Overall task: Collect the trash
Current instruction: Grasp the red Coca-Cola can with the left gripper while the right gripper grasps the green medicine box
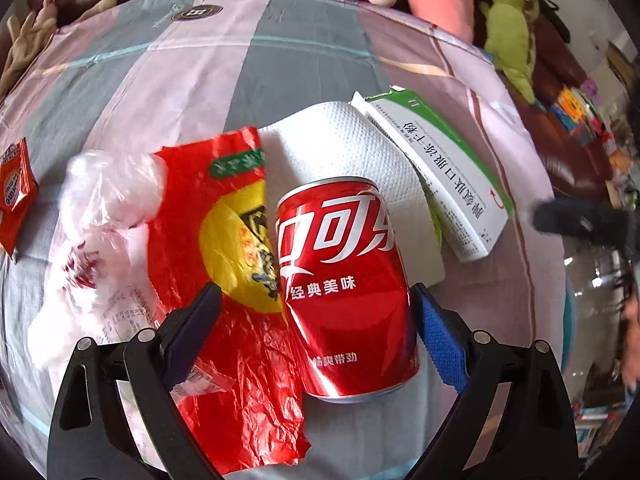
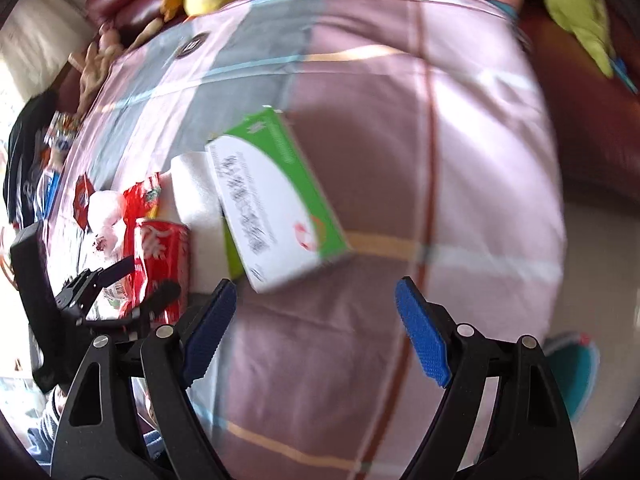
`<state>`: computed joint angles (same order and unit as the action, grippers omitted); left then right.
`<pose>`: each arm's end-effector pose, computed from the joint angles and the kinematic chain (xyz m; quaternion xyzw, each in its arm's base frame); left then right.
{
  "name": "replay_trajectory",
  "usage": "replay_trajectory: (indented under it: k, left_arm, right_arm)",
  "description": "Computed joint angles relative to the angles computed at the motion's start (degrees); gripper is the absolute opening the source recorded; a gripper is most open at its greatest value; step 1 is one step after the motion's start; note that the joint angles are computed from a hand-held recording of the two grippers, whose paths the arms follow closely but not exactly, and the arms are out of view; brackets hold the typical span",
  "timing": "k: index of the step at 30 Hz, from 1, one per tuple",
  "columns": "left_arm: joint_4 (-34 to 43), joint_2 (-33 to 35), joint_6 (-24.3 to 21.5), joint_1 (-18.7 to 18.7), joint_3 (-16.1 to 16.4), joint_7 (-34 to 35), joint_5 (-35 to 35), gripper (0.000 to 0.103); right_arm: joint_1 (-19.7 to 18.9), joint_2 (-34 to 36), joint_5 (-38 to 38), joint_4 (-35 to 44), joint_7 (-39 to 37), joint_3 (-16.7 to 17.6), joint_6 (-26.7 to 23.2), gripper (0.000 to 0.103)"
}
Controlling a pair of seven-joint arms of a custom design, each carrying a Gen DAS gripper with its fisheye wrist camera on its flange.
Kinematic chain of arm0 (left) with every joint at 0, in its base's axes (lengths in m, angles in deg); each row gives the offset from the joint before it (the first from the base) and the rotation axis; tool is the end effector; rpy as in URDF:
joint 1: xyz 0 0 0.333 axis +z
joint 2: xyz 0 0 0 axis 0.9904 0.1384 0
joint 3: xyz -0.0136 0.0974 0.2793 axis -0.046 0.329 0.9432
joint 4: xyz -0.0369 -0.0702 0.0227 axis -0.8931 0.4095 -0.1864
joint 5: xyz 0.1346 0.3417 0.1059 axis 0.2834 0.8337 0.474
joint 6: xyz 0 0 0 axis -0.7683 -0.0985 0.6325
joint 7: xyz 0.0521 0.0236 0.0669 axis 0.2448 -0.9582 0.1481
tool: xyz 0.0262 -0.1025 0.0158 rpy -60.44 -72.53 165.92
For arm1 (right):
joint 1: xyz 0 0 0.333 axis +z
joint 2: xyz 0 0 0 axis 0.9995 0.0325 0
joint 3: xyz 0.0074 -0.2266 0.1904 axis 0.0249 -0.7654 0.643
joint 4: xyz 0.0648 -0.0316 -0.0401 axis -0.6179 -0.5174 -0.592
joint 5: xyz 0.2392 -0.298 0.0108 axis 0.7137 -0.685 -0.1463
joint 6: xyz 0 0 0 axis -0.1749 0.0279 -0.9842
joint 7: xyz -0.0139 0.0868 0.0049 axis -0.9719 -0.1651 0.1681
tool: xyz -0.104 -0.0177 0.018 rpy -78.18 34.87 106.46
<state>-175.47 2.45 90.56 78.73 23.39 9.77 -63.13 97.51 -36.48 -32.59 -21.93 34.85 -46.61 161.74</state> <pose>0.4781 -0.1254 0.5055 -0.7682 0.6010 -0.2024 0.0877 0.6161 0.1610 0.5392 -0.8373 0.5228 0.0280 0.1574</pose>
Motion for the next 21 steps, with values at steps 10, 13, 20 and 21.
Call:
replay_trajectory:
  k: [10,13,20,21]
  left_arm:
    - [-2.2,-0.7,3.4,-0.8,2.5,9.9,-7.1,0.094]
    - [-2.1,-0.5,3.6,-0.5,2.3,10.4,-7.8,0.094]
    - [-2.0,-0.4,3.6,-0.1,1.8,10.1,-7.6,0.094]
    - [-1.9,-0.3,3.6,0.0,1.8,10.1,-7.5,0.094]
  right_arm:
    - [3.6,11.0,-6.4,13.9,0.6,1.6,-5.0,0.083]
    - [4.2,13.9,-7.3,17.5,0.8,1.7,-6.6,0.083]
    - [4.4,15.6,-7.0,17.3,0.7,2.2,-4.2,0.080]
    - [4.4,15.2,-7.0,16.5,0.4,2.3,-3.4,0.077]
